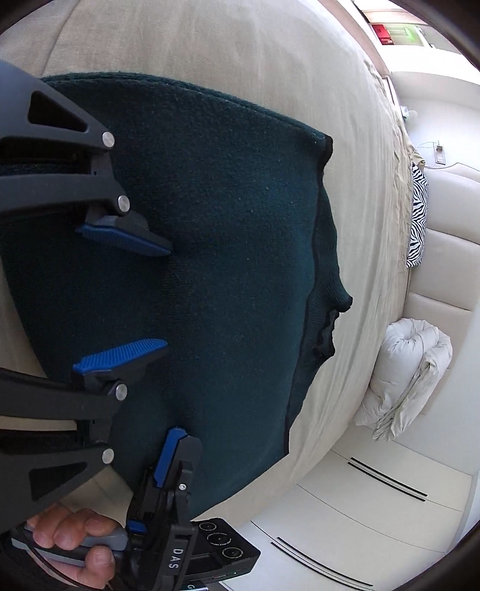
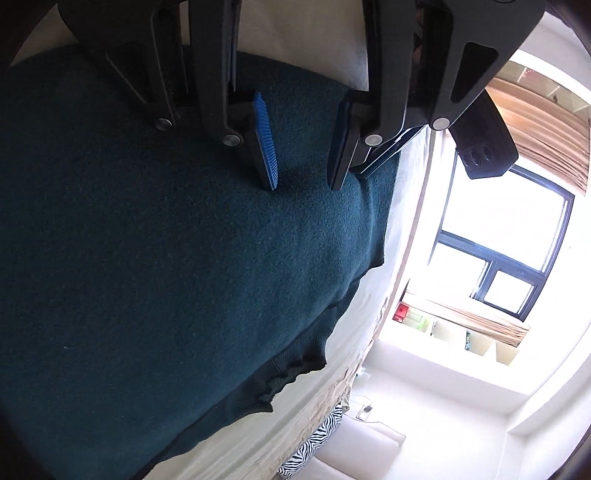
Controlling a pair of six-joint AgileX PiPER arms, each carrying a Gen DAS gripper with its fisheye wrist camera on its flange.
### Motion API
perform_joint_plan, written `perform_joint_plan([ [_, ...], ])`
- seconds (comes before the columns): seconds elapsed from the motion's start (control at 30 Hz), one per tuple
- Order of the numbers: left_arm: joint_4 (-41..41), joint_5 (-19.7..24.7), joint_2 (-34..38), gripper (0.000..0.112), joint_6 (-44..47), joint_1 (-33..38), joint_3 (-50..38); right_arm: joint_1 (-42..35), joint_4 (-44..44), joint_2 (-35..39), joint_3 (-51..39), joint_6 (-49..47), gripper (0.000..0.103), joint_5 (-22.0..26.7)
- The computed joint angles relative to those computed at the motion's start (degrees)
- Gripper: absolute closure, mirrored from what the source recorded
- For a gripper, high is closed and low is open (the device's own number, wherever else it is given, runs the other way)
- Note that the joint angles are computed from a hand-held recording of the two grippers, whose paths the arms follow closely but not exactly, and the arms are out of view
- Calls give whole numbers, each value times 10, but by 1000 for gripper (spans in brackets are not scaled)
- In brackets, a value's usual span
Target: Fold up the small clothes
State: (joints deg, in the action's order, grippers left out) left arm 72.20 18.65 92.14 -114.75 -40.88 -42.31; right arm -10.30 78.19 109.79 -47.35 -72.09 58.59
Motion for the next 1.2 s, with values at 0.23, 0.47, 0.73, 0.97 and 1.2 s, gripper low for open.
perform_joint_plan([
  [0.23,-29,13,-12,69,24,1,11,-216,3,17,-31,-14,88,-13],
  [0.47,-30,14,-13,69,20,-1,13,-293,-4,-53,-40,52,81,-88],
  [0.73,-141,74,-27,65,129,-11,-21,-92,4,-76,-89,108,81,-68],
  [0.97,-180,137,-9,59,245,34,-103,100,-7,52,-235,198,81,-82],
  [1.2,-274,104,96,55,402,151,-206,150,-35,166,-344,276,84,-92],
])
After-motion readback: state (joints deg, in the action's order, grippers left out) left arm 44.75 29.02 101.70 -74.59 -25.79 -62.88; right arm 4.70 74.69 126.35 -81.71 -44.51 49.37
